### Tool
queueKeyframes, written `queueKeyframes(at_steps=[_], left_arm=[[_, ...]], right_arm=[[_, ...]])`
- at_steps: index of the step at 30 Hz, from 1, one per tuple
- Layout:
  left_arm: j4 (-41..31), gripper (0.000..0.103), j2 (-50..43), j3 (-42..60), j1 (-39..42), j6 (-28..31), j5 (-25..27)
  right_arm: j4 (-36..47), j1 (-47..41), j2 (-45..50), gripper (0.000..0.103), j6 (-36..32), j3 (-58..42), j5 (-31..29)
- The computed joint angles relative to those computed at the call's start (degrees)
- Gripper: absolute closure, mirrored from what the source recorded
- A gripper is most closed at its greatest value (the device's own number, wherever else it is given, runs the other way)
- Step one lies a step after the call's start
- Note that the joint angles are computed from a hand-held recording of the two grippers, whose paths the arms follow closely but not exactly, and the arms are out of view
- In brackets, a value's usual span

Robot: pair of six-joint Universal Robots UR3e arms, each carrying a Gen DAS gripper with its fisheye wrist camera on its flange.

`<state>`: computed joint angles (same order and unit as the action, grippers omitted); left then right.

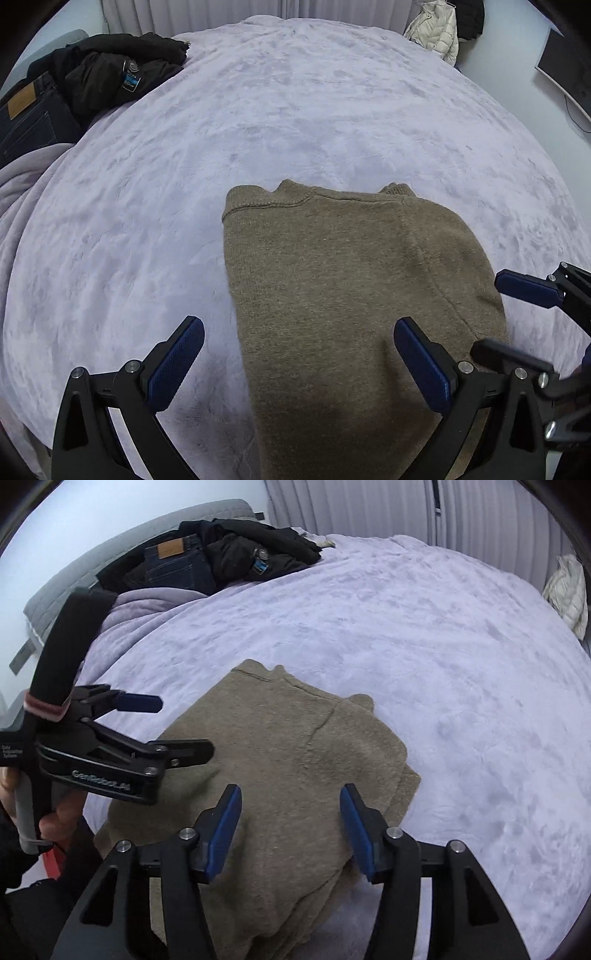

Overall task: Fold small clothes
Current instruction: 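Open the right gripper and withdraw both grippers from the folded sweater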

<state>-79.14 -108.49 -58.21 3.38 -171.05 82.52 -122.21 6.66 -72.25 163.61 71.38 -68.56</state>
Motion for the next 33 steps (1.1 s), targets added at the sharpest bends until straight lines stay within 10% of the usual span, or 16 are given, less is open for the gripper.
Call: queueKeyframes(at_steps=[6,16,21,33], left_arm=[[3.6,0.0,3.2,-11.0,-0.5,-2.0,2.2],[7.2,0.0,17.1,-27.1,3.8,0.6,-1.6],[10.5,0.0,25.9,-34.7,3.3,0.9,1.1],[12.2,0.0,37.9,-41.6,1.6,-2.5,6.6]], right_arm=[[3.5,6.5,3.4,0.044,-0.1,-2.4,-8.1],[-8.9,6.0,-13.3,0.04,1.5,22.6,-8.0],[-9.6,12.3,-17.7,0.033,1.6,27.8,-19.0],[-6.7,18.9,-20.8,0.026,15.8,25.6,-29.5]])
